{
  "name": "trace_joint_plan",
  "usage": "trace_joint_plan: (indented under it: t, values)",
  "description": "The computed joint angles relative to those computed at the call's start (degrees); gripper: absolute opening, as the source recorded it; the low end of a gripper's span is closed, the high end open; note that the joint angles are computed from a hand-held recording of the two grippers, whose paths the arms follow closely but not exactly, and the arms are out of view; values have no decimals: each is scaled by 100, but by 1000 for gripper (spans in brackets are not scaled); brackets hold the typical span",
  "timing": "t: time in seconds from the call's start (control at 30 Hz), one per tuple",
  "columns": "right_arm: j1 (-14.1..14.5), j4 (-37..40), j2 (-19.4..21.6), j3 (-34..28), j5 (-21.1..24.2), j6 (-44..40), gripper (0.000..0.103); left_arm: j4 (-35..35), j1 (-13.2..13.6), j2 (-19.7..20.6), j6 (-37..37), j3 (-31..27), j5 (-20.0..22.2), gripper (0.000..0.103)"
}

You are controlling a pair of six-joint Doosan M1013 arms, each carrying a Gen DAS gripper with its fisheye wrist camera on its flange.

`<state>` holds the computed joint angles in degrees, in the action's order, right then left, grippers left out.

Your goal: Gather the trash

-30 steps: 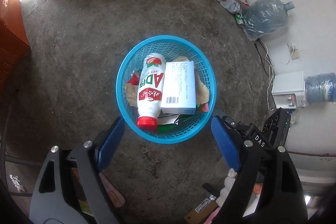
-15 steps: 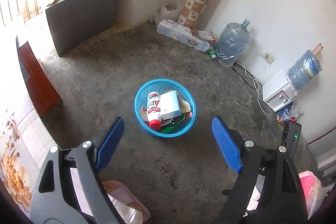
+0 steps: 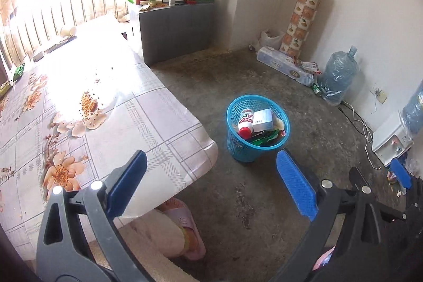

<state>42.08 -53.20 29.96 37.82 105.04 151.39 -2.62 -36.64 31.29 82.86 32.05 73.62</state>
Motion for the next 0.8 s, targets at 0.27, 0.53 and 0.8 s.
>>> trace_joint_plan:
  t: [0.27, 0.53, 0.8]
  values:
    - [-49, 188, -87, -26, 223, 281, 97, -82, -105, -87, 242, 124, 29, 94]
    - [-57, 348, -248, 230, 40, 454, 97, -95, -151, 87, -109, -213, 496, 94]
    - [-72, 551, -326, 397, -226, 508, 97, -76, -208, 150, -168, -347, 654, 94]
